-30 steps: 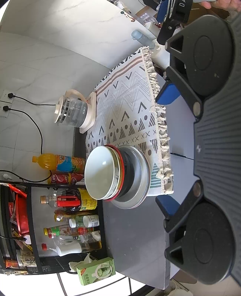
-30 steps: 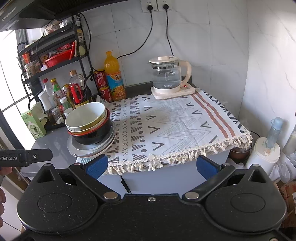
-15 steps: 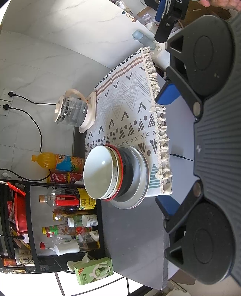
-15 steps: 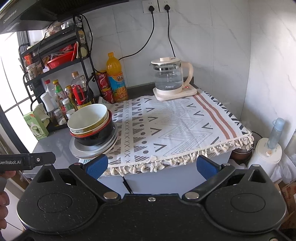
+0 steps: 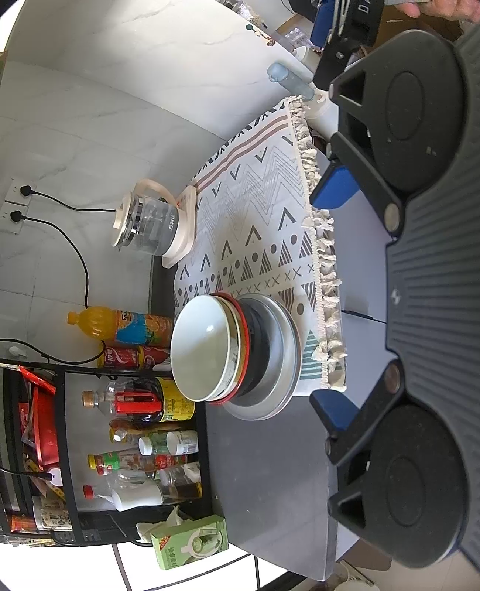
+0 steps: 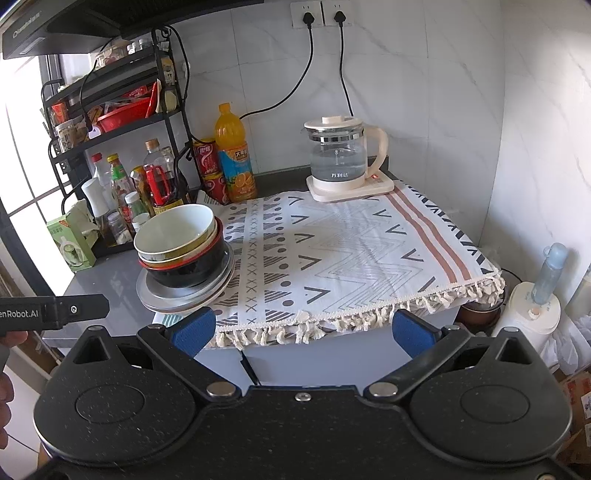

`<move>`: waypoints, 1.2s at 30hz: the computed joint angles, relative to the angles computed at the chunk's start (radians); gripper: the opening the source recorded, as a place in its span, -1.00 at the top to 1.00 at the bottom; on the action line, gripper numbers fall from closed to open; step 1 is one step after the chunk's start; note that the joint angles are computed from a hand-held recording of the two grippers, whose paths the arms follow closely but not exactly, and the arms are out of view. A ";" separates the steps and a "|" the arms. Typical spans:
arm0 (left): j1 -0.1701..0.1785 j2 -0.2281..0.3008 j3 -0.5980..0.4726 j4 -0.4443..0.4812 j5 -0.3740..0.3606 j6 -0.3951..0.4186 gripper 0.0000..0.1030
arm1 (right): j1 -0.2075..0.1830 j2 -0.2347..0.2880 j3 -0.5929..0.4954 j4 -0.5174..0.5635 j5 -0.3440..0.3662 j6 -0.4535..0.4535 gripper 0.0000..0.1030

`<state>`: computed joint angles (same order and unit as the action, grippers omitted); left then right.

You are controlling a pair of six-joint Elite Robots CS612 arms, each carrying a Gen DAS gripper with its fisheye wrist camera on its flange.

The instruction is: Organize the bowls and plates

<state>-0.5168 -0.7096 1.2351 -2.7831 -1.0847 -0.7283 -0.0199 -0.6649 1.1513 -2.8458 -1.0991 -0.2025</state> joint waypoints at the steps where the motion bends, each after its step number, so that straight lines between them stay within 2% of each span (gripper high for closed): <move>1: -0.001 0.001 0.000 -0.001 0.003 -0.001 -0.99 | 0.000 0.002 -0.003 0.004 0.000 0.000 -1.00; 36: 0.007 0.038 -0.063 0.023 -0.018 0.032 -0.99 | -0.001 0.036 -0.059 0.010 -0.014 -0.014 -1.00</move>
